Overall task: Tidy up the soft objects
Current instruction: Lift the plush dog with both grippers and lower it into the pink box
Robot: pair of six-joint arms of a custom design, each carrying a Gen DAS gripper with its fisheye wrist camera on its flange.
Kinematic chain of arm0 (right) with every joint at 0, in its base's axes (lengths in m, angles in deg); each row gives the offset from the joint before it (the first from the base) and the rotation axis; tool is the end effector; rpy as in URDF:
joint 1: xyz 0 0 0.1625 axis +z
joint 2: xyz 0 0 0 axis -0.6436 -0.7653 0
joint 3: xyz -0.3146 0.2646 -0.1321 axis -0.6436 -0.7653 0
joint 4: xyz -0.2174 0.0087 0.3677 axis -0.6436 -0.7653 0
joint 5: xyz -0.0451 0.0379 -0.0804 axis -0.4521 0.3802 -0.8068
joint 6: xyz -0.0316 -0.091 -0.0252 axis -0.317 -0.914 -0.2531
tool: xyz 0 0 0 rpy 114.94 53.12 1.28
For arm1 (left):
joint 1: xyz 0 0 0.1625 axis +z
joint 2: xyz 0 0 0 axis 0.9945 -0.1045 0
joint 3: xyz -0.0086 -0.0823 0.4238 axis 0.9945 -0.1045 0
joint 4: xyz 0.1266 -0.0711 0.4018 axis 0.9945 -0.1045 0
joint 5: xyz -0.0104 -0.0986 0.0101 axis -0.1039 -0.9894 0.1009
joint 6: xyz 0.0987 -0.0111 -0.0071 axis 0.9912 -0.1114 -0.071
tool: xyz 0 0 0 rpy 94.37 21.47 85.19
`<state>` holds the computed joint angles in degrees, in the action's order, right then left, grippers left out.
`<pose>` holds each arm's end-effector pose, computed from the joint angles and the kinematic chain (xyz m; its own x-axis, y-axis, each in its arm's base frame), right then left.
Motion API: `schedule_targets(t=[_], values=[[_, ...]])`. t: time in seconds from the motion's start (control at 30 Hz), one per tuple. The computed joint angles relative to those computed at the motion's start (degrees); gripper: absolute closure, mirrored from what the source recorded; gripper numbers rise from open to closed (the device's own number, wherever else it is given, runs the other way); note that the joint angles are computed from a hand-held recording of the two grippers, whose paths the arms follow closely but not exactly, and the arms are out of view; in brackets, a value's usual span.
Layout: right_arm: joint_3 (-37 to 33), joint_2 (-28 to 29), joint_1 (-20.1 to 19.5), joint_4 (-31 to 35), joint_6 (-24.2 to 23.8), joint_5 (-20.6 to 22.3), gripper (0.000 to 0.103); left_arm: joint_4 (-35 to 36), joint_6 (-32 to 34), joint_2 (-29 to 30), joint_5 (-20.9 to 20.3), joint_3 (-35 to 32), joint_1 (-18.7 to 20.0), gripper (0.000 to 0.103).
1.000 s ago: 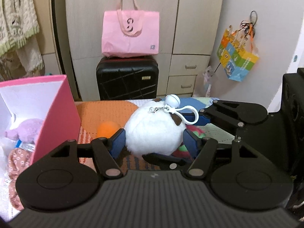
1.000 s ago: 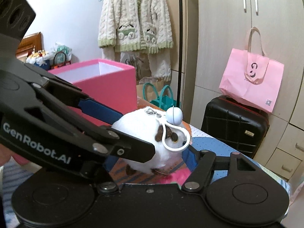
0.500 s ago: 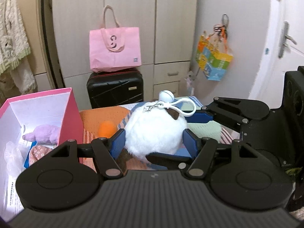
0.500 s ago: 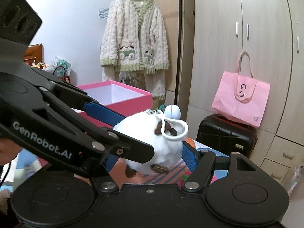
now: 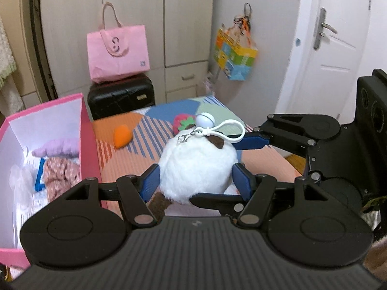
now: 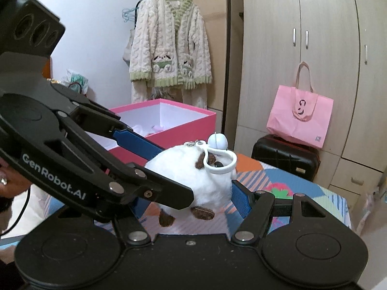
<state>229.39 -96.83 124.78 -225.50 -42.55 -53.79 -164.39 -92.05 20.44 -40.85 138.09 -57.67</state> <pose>0.1168 -0.3882 0.1981 -0.4851 -0.7107 0.5094 -0.8647 0.3032 -0.4004 -0.2958 -0.3738 0.0870 -0.6883 0.4099 -0.5985 0.7011 0.5876 -0.4039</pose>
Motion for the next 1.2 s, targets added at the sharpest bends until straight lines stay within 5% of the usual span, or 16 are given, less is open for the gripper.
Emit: schedule_targets(t=[0.27, 0.53, 0.9, 1.2], values=[[2.88, -3.76, 7.87, 3.00, 7.66, -8.58, 0.029, 13.96, -6.95, -11.95, -6.16, 2.81, -1.20, 0.040], [2.41, -2.90, 16.89, 3.65, 12.52, -12.85, 0.028, 26.31, -13.89, -23.54, -10.15, 3.45, -1.21, 0.040], [-5.24, 8.07, 26.06, 1.16, 18.26, -14.19, 0.027, 29.52, -15.65, -33.52, -3.08, 5.15, -0.08, 0.040], [-15.20, 17.90, 25.29, 7.70, 24.16, -10.74, 0.027, 26.83, -13.40, -33.86, -0.53, 3.66, 8.08, 0.040]])
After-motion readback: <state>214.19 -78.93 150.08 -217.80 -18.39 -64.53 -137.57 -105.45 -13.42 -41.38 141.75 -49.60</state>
